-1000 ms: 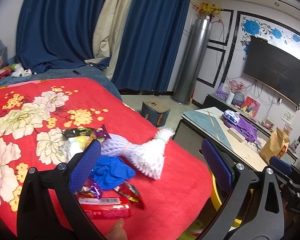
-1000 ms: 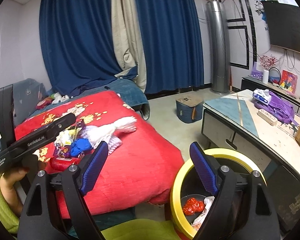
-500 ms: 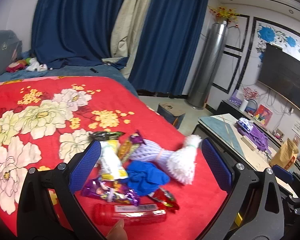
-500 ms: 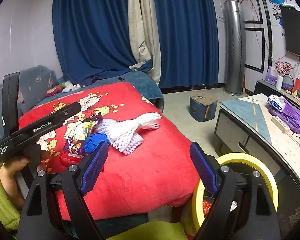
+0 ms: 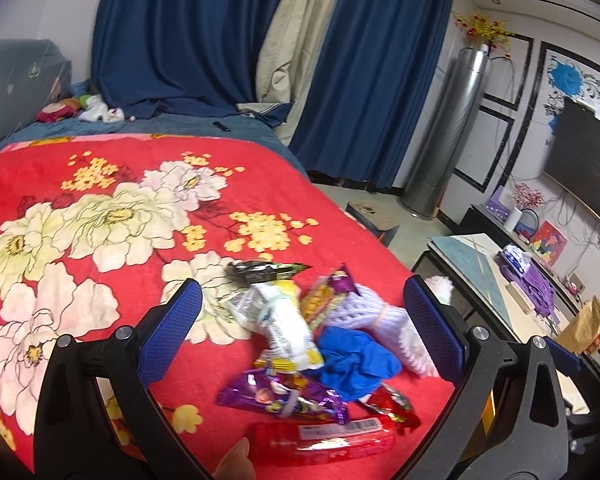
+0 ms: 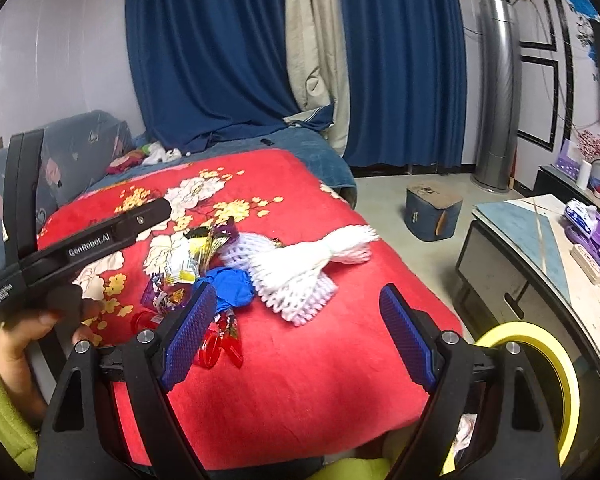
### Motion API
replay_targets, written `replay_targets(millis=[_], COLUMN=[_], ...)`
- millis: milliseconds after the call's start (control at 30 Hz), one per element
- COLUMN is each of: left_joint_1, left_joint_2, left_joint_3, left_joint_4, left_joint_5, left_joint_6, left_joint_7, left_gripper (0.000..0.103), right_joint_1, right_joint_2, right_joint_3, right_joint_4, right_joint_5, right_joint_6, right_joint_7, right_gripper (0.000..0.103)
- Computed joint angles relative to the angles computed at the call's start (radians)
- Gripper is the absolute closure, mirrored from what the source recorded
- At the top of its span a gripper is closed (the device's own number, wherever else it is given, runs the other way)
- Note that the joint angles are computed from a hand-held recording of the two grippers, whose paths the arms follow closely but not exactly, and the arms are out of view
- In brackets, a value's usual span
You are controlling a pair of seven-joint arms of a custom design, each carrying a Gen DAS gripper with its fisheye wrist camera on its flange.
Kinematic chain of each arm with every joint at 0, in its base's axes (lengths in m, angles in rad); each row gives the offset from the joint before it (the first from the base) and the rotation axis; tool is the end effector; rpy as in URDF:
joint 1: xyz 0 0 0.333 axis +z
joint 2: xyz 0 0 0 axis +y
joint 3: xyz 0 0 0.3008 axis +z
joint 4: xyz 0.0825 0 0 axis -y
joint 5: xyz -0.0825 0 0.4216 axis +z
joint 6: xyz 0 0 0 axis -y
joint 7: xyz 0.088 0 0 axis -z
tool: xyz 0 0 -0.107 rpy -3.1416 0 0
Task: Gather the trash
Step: 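Move both tools back toward the remaining trash on the bedspread, then grasp the white foam net with the right tool while the left tool grasps a snack wrapper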
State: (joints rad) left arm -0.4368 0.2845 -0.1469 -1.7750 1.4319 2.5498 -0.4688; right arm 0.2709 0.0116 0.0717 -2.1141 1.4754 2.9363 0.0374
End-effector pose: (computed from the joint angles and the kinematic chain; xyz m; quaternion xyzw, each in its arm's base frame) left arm 0.5784 -0.3891 0.4129 -0.7167 0.4748 -0.4036 0.3131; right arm 0.5822 0.1396 0.4214 -0.7558 0.4414 -0.2134 0.4340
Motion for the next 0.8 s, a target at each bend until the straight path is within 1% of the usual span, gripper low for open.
replay_targets(millis=[100,233,267,300,400,500,600,700,800], left_joint_1=[0.010,0.035,0.042,0.045,0.060,0.068,0.077,0.076,0.067], left_joint_2=[-0.012,-0.016,-0.017,-0.016,-0.009,0.007,0.033,0.055,0.074], left_joint_3=[0.003,0.005,0.006,0.007,0.011,0.015,0.021,0.034,0.043], left_joint_4=[-0.020,-0.037,-0.042,-0.042,-0.041,-0.030,-0.013,-0.001,0.011], left_joint_5=[-0.014,-0.047,-0.053,-0.058,-0.087,-0.123,-0.184,-0.244,-0.306], left_joint_6=[-0.004,0.040,0.055,0.063,0.111,0.155,0.207,0.247,0.261], left_joint_7=[-0.008,-0.008,-0.011,-0.011,0.000,0.034,0.080,0.119,0.173], left_gripper=[0.011,0.011,0.013,0.018,0.025,0.030,0.033,0.037,0.040], right_joint_1=[0.005,0.008,0.006,0.004,0.004,-0.009,-0.022,-0.029,-0.044], right_joint_2=[0.031,0.080,0.090,0.101,0.151,0.188,0.220,0.243,0.256], right_joint_3=[0.008,0.023,0.027,0.030,0.039,0.056,0.076,0.085,0.098], right_joint_4=[0.025,0.066,0.075,0.084,0.119,0.144,0.164,0.175,0.178], right_joint_5=[-0.012,-0.084,-0.105,-0.127,-0.258,-0.345,-0.422,-0.507,-0.567], right_joint_6=[0.019,0.046,0.047,0.050,0.066,0.072,0.084,0.084,0.079], right_joint_7=[0.005,0.064,0.086,0.107,0.226,0.308,0.371,0.449,0.509], right_gripper=[0.022,0.022,0.022,0.022,0.022,0.022,0.022,0.027,0.037])
